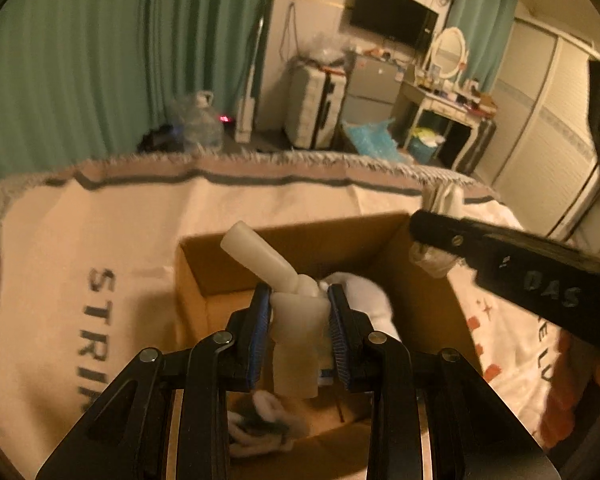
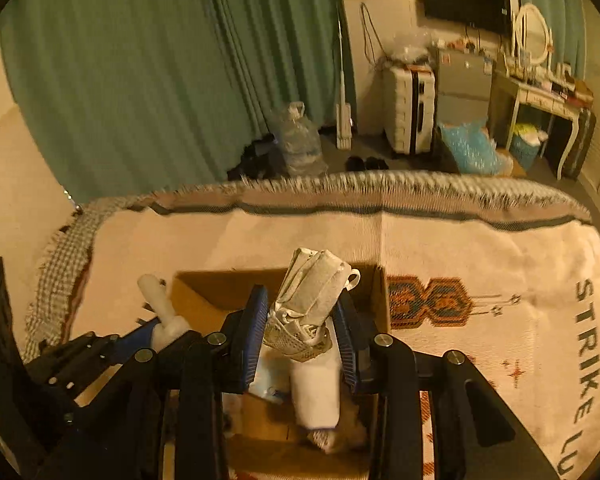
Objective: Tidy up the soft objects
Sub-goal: 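Lower both held items into the box and open both tools, then grasp the tissue pack with the left tool while the right tool grasps the white glove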
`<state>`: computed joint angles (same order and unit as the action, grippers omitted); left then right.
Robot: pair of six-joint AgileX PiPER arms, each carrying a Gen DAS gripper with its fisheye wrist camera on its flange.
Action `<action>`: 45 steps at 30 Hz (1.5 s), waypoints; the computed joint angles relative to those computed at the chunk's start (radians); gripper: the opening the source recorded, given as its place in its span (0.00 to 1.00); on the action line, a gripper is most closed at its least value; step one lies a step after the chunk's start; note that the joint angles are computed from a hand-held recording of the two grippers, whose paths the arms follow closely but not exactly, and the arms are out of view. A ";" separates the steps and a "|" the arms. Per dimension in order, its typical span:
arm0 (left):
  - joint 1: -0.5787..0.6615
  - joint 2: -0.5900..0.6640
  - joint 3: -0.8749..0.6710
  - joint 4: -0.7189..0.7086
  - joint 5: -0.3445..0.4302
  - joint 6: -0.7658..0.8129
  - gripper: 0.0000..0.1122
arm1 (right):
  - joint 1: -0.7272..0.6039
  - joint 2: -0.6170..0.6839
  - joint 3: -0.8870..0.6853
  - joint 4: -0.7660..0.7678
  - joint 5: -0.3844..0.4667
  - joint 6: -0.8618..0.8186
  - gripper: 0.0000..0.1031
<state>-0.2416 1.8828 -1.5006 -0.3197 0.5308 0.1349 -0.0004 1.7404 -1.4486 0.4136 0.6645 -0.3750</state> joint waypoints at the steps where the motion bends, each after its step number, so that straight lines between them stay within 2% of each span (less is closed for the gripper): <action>1: 0.006 0.019 -0.010 -0.018 0.009 0.017 0.25 | -0.001 0.021 0.007 0.005 -0.015 -0.005 0.32; 4: -0.007 0.028 0.000 0.010 -0.008 0.022 0.27 | -0.004 0.084 0.004 0.015 -0.038 -0.004 0.32; 5: -0.020 0.021 0.012 0.063 -0.027 -0.018 0.27 | -0.003 0.101 0.001 0.014 -0.042 -0.001 0.32; 7: -0.039 0.019 0.006 0.149 -0.017 -0.096 0.29 | -0.011 0.114 0.004 0.031 -0.052 -0.027 0.34; 8: -0.041 0.012 0.008 0.140 -0.008 -0.089 0.33 | -0.009 0.109 0.013 0.024 -0.067 -0.022 0.35; 10: -0.045 -0.012 0.024 0.134 -0.012 -0.084 0.44 | -0.017 0.087 0.025 0.030 -0.072 -0.019 0.52; 11: -0.056 -0.032 0.038 0.175 -0.023 -0.119 0.56 | -0.020 0.078 0.026 0.038 -0.069 -0.019 0.55; 12: -0.071 -0.059 0.054 0.232 -0.032 -0.166 0.62 | -0.026 0.056 0.034 0.046 -0.066 -0.024 0.57; 15: -0.098 -0.146 0.094 0.331 -0.039 -0.236 0.63 | -0.034 -0.032 0.060 0.019 -0.045 -0.009 0.61; 17: -0.113 -0.206 0.094 0.370 -0.005 -0.275 0.63 | -0.051 -0.113 0.076 0.012 -0.009 -0.010 0.65; 21: -0.162 -0.364 0.117 0.558 0.068 -0.459 0.63 | -0.093 -0.269 0.084 -0.011 0.089 0.006 0.69; 23: -0.173 -0.431 0.116 0.554 0.104 -0.462 0.63 | -0.114 -0.354 0.094 -0.033 0.120 0.018 0.69; 26: -0.227 -0.554 0.129 0.647 0.173 -0.525 0.79 | -0.176 -0.492 0.100 -0.022 0.213 0.003 0.69; 29: -0.299 -0.668 0.178 0.777 0.225 -0.611 0.80 | -0.227 -0.606 0.123 -0.005 0.295 -0.036 0.73; 30: -0.302 -0.688 0.185 0.778 0.243 -0.607 0.81 | -0.248 -0.644 0.136 0.003 0.324 -0.055 0.79; 31: -0.307 -0.715 0.202 0.774 0.263 -0.608 0.81 | -0.283 -0.691 0.161 0.027 0.360 -0.093 0.81; 34: -0.306 -0.777 0.283 0.750 0.295 -0.615 0.81 | -0.363 -0.798 0.249 0.072 0.433 -0.176 0.81; 37: -0.294 -0.826 0.405 0.732 0.268 -0.641 0.81 | -0.435 -0.880 0.369 0.100 0.480 -0.245 0.81; 41: -0.254 -0.833 0.581 0.695 0.184 -0.666 0.80 | -0.437 -0.941 0.574 0.092 0.443 -0.262 0.81; 44: -0.268 -0.783 0.678 0.777 0.141 -0.792 0.80 | -0.361 -0.936 0.724 0.026 0.337 -0.225 0.81; 45: -0.249 -0.756 0.709 0.772 0.096 -0.807 0.80 | -0.317 -0.919 0.777 -0.005 0.278 -0.195 0.80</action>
